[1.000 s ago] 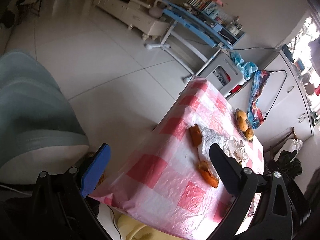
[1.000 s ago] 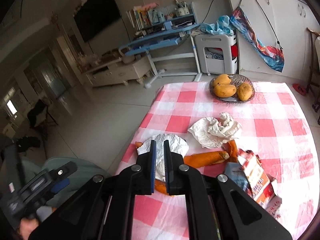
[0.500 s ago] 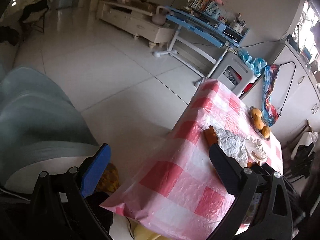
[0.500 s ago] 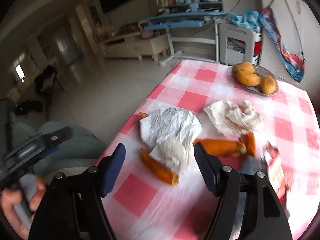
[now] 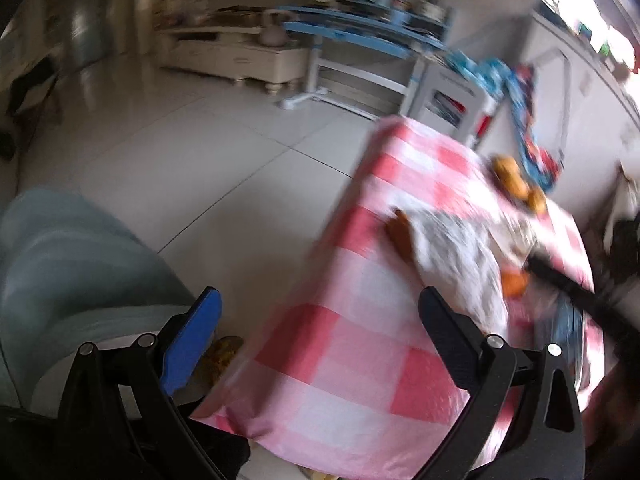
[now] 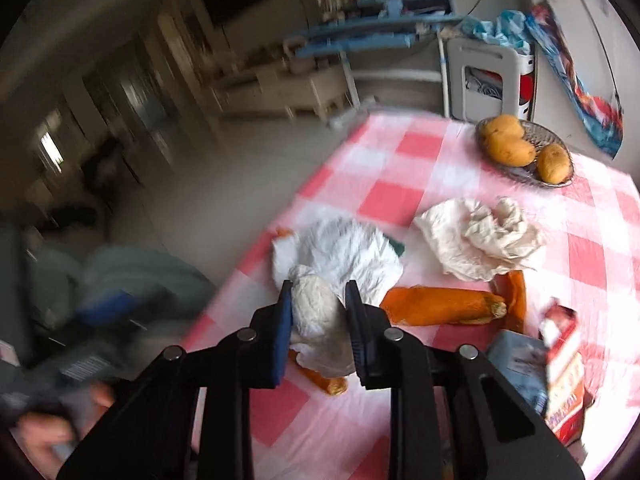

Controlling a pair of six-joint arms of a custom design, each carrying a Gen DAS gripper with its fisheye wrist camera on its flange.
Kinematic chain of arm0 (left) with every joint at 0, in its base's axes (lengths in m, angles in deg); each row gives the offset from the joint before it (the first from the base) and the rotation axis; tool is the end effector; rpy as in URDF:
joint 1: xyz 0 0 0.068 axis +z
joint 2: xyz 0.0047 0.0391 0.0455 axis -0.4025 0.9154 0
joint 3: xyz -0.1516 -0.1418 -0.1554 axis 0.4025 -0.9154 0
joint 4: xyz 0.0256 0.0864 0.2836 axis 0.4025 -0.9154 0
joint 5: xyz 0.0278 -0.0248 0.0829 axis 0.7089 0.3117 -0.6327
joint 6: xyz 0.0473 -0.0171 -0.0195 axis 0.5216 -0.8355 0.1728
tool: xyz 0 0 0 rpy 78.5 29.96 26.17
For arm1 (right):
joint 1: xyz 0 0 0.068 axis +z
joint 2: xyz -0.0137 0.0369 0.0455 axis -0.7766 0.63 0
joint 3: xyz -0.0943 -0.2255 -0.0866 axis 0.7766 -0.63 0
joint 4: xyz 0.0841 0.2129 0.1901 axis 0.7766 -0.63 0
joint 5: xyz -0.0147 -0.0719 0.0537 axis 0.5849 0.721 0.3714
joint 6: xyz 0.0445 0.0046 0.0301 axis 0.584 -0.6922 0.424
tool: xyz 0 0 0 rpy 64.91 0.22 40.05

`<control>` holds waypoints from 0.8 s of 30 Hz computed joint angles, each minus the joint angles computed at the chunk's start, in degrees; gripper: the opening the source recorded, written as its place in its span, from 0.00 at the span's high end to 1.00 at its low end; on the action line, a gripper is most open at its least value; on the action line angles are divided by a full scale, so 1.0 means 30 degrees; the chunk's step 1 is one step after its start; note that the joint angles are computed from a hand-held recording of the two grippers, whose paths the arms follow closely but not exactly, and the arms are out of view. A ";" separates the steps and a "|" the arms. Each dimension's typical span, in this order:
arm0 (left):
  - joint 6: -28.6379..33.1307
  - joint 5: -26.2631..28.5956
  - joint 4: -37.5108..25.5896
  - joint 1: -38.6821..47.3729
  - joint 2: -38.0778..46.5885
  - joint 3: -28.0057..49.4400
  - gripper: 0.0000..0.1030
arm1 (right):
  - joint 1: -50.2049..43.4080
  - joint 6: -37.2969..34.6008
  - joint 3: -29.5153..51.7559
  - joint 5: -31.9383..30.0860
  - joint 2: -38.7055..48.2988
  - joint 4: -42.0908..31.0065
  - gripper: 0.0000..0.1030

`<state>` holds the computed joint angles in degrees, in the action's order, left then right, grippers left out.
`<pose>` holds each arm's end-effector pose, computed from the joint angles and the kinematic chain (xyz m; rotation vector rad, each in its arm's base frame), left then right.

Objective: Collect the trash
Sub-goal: 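Lift the white wrap with the right tool while the left tool grasps an orange peel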

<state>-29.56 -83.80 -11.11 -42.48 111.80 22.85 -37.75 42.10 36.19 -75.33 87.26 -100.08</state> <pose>0.2895 -0.0939 0.2171 -0.0805 2.4289 -0.1654 0.2820 0.0740 0.2243 -0.0299 2.2932 0.5302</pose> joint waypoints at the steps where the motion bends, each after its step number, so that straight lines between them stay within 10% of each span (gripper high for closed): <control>1: 0.0304 0.0058 0.0009 -0.0330 0.0120 0.0070 0.07 | -0.0445 0.0401 -0.0516 -0.0590 -0.0913 0.0455 0.75; 24: 0.3232 -0.1936 -0.1541 -0.4595 0.4835 0.2946 0.13 | -0.7672 0.3605 -0.3557 -0.8418 -0.7525 0.1754 0.70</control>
<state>-19.87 -89.61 -15.73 -56.27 126.30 31.69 -60.76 52.92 25.52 -100.59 64.69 -94.81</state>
